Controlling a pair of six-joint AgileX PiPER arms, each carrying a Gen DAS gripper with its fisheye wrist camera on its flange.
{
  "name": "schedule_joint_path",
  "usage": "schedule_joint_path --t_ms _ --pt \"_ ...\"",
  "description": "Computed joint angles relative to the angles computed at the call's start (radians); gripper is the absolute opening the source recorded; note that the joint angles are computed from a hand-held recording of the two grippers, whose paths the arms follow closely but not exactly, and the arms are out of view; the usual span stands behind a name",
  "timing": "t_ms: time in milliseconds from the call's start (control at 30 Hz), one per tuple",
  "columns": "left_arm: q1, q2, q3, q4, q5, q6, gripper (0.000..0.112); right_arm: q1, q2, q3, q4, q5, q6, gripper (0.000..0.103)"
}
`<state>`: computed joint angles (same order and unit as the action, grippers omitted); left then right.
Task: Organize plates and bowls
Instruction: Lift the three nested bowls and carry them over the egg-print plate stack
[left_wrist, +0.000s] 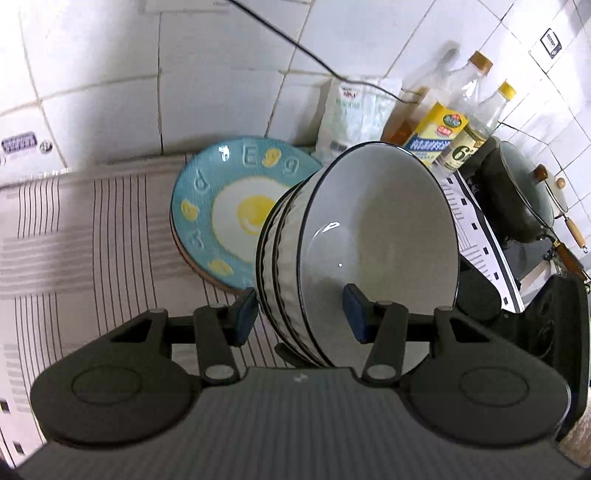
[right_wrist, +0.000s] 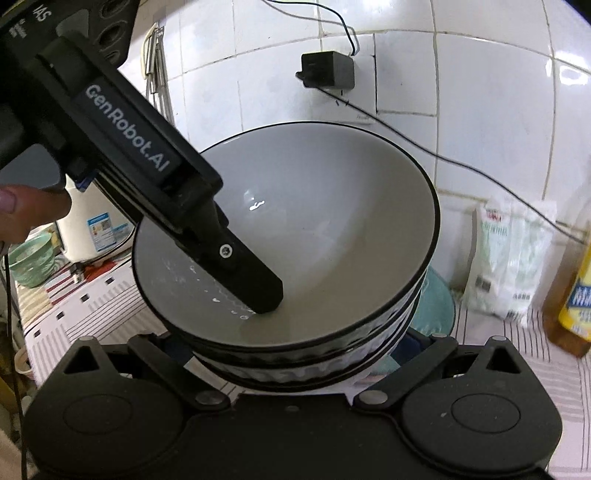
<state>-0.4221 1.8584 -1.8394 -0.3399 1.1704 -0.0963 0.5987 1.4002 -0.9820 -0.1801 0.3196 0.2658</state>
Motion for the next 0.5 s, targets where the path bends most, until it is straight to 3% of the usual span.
schedule_joint_path --t_ms 233,500 --pt "0.035 0.142 -0.171 0.001 0.036 0.002 0.049 -0.068 0.114 -0.097 0.169 -0.023 -0.205 0.103" --pt "0.042 0.270 -0.263 0.012 0.021 -0.021 0.049 -0.122 0.232 -0.161 0.334 -0.023 -0.383 0.103"
